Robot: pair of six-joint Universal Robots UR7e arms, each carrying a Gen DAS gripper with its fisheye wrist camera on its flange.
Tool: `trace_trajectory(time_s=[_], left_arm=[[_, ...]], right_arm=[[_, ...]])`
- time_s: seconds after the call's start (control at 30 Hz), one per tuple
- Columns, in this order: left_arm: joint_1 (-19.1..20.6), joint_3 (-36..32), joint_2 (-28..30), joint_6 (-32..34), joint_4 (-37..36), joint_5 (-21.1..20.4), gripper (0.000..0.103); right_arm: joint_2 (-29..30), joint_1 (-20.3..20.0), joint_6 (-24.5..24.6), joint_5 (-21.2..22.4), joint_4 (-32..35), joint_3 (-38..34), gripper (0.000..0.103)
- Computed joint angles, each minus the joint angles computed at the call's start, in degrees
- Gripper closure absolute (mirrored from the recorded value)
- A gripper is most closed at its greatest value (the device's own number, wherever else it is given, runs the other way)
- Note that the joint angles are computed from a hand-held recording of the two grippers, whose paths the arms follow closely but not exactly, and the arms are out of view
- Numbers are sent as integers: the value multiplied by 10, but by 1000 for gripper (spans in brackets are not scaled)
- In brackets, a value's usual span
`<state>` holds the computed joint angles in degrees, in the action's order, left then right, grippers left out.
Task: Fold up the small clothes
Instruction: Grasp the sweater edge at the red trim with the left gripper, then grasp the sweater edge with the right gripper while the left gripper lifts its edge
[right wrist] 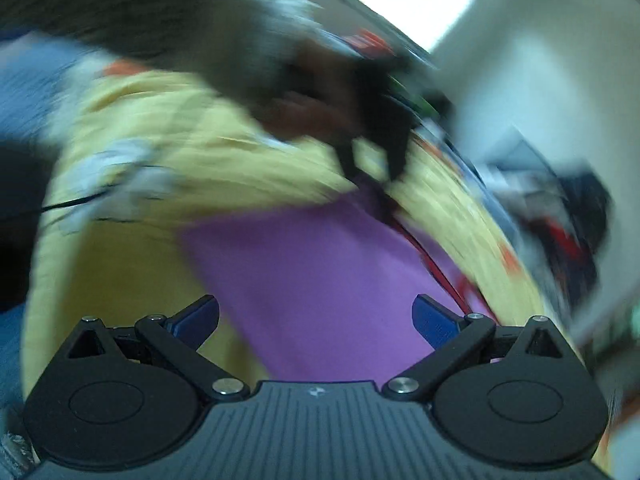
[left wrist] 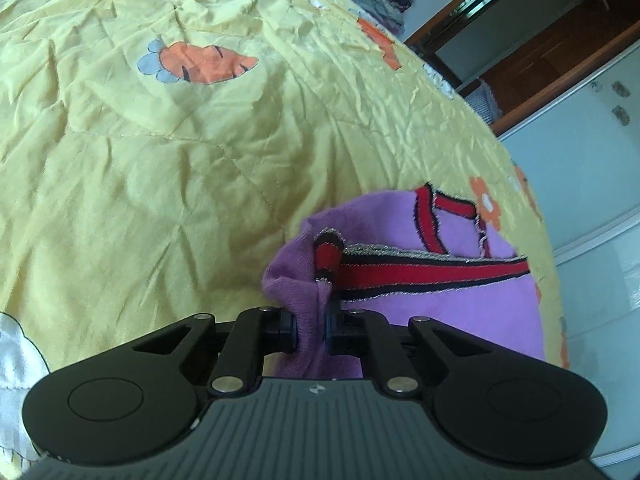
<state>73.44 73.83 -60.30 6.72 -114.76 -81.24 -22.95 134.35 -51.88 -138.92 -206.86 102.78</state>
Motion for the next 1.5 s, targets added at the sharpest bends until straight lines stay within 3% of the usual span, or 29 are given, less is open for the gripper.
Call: trace_trajectory(time_s=[0.13,0.23,0.3,0.37,0.43,0.5,0.6,0.7,0.8,1.0,1.17,1.33,1.5], left_arm=[[-6,5,-2,5,-4,14,90],[-9,10,-3,6,-10,19,90],[-9,10,-2,5,-12,22,83],[-8,8,-1,2,-14,15,77],[-10,12,-2,3,-23,23,75],[-12,13,-2,0,-24,29,76],[-13,11,0,-14,-24,34,91],[-6,11,-3,-25,-30,16,92],[4,2,-4,-64,-24,-13,92],[-10,-13,-11,-97,-3,-47,92],[-46,-17,-8,-112,6,-55,92],[-70,-6,14,-158,-9,-80,93],[-92,15,46,-206,-40,-98,93]], right_arm=[[42,4,-85,10,-29,-32,5],[57,2,-101,-2,-27,-60,12],[75,2,-141,-8,-62,-75,13],[88,2,-153,-13,-65,-91,23],[96,1,-128,-26,-40,-108,51],[98,-3,-117,-27,-29,-111,68],[88,-8,-97,-9,-17,-97,93],[82,-12,-88,6,-27,-85,97],[63,-17,-38,26,-8,-75,98],[-32,-42,184,116,37,-19,99],[-88,-57,261,141,-21,39,99],[-161,-92,370,189,-94,129,99],[-203,-113,436,182,-188,213,99]])
